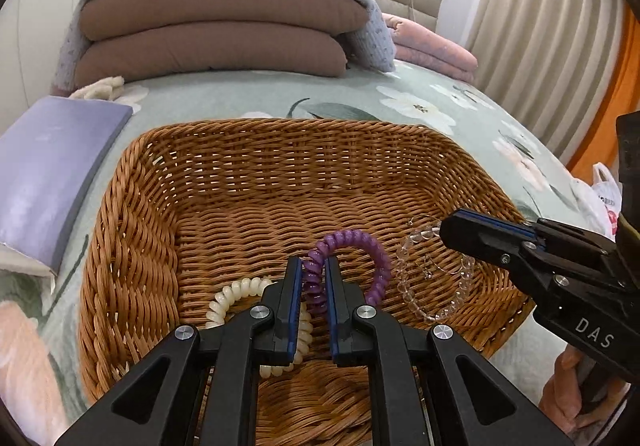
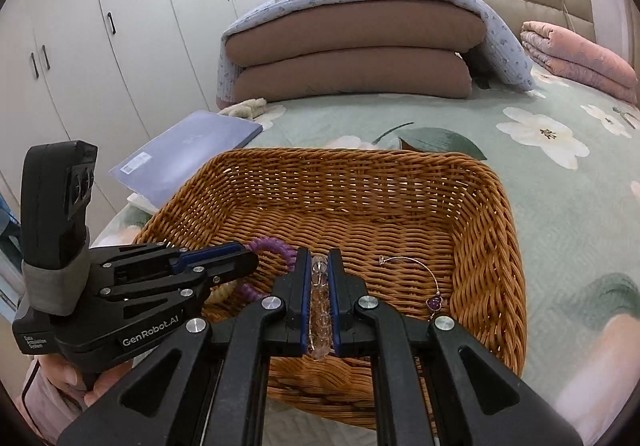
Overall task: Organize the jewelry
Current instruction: 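Lower the purple hair tie and beaded bracelet into the basket, open both grippers, then grasp the black watch with the left gripper while the right grasps another clear beaded bracelet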
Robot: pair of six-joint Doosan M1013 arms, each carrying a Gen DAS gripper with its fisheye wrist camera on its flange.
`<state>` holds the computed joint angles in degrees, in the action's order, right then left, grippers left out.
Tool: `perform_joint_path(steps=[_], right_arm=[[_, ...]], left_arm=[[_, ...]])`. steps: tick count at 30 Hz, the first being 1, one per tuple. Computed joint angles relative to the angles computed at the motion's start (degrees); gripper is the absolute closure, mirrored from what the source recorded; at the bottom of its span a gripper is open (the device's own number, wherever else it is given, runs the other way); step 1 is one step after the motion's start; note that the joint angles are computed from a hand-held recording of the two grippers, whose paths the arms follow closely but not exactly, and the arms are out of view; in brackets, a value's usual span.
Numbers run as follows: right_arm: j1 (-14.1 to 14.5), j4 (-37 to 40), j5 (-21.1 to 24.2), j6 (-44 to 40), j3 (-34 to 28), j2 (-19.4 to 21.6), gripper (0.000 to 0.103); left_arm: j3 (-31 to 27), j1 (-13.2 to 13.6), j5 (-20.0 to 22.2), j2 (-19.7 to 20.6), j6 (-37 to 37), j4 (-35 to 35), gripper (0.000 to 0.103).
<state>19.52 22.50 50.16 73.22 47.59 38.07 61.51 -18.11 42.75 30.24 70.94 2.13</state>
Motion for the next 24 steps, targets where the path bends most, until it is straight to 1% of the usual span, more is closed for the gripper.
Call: perform_joint_path(steps=[1,2,4,5,6,9,12,15,18,20,21,24], right_arm=[[0.01,-0.45,-0.13,0.29,0.11,-0.05,0.092],[0.05,-0.91,-0.21,0.55,0.17,-0.08,0.089],[0.15,-2.23,-1.35,1.26,0.74,-0.44,0.079],[0.12,-2.65,-2.21,1.65,1.27,-0.77,0.069],[0.05,-2.56,-3.11,1.62,1.96,-1.21,0.066],[-0.13,-1.88,-6.69,0.72,5.20,-3.43,0.066],[-0.17,-0.82,-9.74,-0.43,8.63,-6.11,0.066],[-0.24,1.59,-13.18,-3.85,14.43,-10.43,0.066],[-0.70,6.05,-14.37,-8.75,20.98,-14.79,0.066],[-0.75,6.54,-14.85,-9.56,24.27,-16.87,0.066],[-0.81,6.63,-14.99,-9.86,25.77,-17.79,0.066],[-1.06,6.26,-15.11,-9.51,29.75,-19.99,0.066]], left_arm=[[-0.05,0.04,0.08,0.01,0.14,-0.30,0.091],[-0.02,0.08,0.07,-0.04,0.44,-0.80,0.089],[0.15,0.12,-0.32,-0.18,0.63,-1.21,0.083],[0.29,0.12,-0.61,-0.27,0.60,-1.14,0.077],[0.78,0.04,-1.32,-0.62,0.23,-0.75,0.073],[3.26,-0.20,-4.87,-2.42,-1.10,0.24,0.066],[6.32,-0.53,-8.93,-4.82,-2.75,1.27,0.065],[10.30,-0.97,-13.05,-8.21,-3.18,1.10,0.065],[14.56,-1.44,-15.85,-11.57,-2.71,-0.02,0.065],[17.39,-1.94,-16.75,-13.70,-2.96,-0.10,0.065],[19.31,-2.47,-16.91,-15.10,-4.38,1.22,0.065],[23.47,-3.72,-16.34,-17.90,-7.64,3.65,0.065]])
